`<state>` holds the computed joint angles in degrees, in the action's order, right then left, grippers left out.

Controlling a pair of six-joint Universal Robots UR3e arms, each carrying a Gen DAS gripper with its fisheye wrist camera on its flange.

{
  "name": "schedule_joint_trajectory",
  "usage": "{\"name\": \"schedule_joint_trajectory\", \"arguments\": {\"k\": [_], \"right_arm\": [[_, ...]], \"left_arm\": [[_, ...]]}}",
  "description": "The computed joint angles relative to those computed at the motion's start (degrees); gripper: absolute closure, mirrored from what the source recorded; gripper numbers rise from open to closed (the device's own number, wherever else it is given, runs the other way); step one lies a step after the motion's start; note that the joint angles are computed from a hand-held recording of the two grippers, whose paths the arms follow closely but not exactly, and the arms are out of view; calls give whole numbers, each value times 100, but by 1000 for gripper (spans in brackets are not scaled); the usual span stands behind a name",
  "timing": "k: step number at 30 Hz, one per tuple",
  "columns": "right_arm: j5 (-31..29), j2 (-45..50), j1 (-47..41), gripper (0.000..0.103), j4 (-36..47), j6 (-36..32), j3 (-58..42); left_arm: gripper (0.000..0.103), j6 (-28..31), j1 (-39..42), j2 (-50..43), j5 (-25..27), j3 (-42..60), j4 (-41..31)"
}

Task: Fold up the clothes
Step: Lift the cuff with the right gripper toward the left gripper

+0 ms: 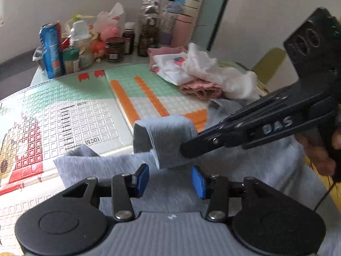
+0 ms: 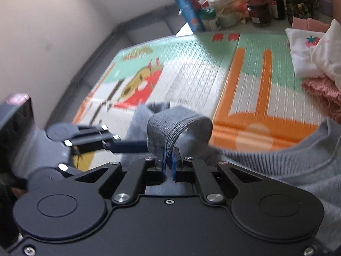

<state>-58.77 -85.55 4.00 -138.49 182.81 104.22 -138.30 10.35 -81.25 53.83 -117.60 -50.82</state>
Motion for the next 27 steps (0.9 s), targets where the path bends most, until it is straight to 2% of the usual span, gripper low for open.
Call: {"name": "schedule_joint_trajectory", "arguments": {"k": [4, 7, 10, 16, 19, 21, 24, 27], "right_arm": [[-238, -206, 190, 98, 123, -141, 236], [-345, -191, 274, 98, 101, -155, 375], [-353, -157, 303, 98, -89, -116, 626], [-468, -236, 392, 98, -729, -31, 1246], [-521, -296, 436, 97, -937, -73, 1393], [-584, -328, 473, 97, -923, -124, 1396], [-650, -352, 505, 94, -849, -173, 1351], [-657, -461, 477, 89, -550, -205, 1290]], "left_arm": [[47, 400, 281, 429, -293, -95, -586], [42, 397, 430, 517, -562, -66, -784], [40, 137, 459, 385, -814, 14, -691], [37, -1749, -232, -569, -77, 288, 1140], [38, -2538, -750, -1171, 751, 648, 1827], [38, -2712, -1048, -1495, 1216, 951, 1878], [38, -2488, -1304, -1626, 1603, 1099, 1699], [38, -2105, -1427, -1543, 1754, 978, 1626]]}}
